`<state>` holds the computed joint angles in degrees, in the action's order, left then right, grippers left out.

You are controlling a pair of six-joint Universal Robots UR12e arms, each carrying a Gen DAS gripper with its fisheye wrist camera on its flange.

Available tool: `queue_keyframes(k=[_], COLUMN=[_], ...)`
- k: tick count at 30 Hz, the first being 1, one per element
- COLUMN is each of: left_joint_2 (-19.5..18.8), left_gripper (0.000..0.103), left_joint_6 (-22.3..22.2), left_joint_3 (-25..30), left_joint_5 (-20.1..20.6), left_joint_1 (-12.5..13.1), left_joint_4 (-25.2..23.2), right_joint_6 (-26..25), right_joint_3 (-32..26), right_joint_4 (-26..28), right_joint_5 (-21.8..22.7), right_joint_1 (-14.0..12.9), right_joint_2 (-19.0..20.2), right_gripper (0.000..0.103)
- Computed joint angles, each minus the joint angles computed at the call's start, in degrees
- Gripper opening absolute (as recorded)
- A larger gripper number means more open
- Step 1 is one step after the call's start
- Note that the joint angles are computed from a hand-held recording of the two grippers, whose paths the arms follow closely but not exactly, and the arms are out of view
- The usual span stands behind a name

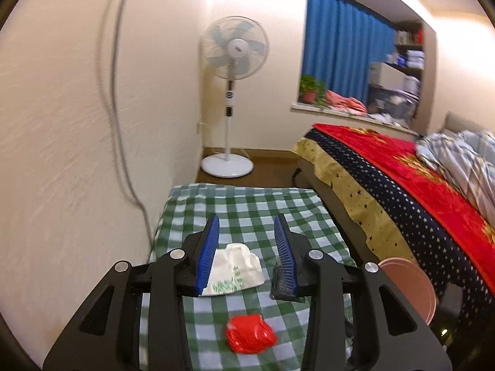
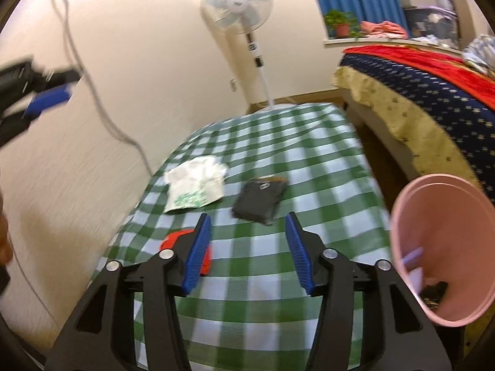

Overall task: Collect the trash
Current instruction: 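Move both open tools back over the checked table, then grasp the white green-printed paper bag with left tool while right tool grasps the red bag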

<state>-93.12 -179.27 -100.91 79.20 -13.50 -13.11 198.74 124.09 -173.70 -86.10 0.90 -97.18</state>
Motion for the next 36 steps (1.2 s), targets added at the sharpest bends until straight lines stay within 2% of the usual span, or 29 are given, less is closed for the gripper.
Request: queue_keyframes(k=[4,6,8,15,23,25,26,30,33,36], left_joint_2=[-1.1,-1.7,-2.2,-3.8,-5.7,-6.4,-6.9,-8.9,-10.4,-12.0], left_gripper=[0.037,0.037,0.037,0.037,0.037,0.037,0.037,0.037,0.037,0.044], left_joint_6=[1.6,2.7,3.4,4.0,3.3,3.2,3.1,2.4,1.8,1.1], left_joint_3=[0.4,0.1,-0.1,0.2,0.8,1.1,1.3,2.5,3.5,4.4], left_joint_5=[-1.9,-2.1,-2.4,-4.2,-3.8,-3.4,-3.3,-2.8,-2.5,-2.5], left_joint_1=[1.3,1.7,1.9,2.9,3.6,3.7,3.7,3.5,3.3,3.1], left_joint_4=[0.0,0.4,0.4,-1.4,-3.3,-3.5,-3.8,-4.9,-5.7,-6.6], right_joint_6=[-1.7,-2.5,-3.2,-2.9,-5.6,-5.7,-5.7,-6.5,-5.8,-5.3], right_joint_3=[-1.4,-2.2,-3.1,-6.0,-9.5,-9.9,-10.0,-9.6,-8.8,-8.0], right_joint_4=[0.2,0.4,0.8,4.9,13.0,14.7,15.0,14.3,11.9,10.7], right_joint_5=[1.1,0.6,0.4,0.0,-0.6,-0.3,-0.2,-0.2,-3.2,-4.9], right_joint_1=[1.8,3.1,4.1,6.2,7.7,7.6,7.6,7.4,7.5,6.8], right_joint_2=[2.2,3.5,4.9,8.5,11.3,11.5,11.6,11.2,10.6,9.7], right_gripper=[0.064,0.078,0.083,0.091,0.091,0.084,0.076,0.075,0.075,0.075])
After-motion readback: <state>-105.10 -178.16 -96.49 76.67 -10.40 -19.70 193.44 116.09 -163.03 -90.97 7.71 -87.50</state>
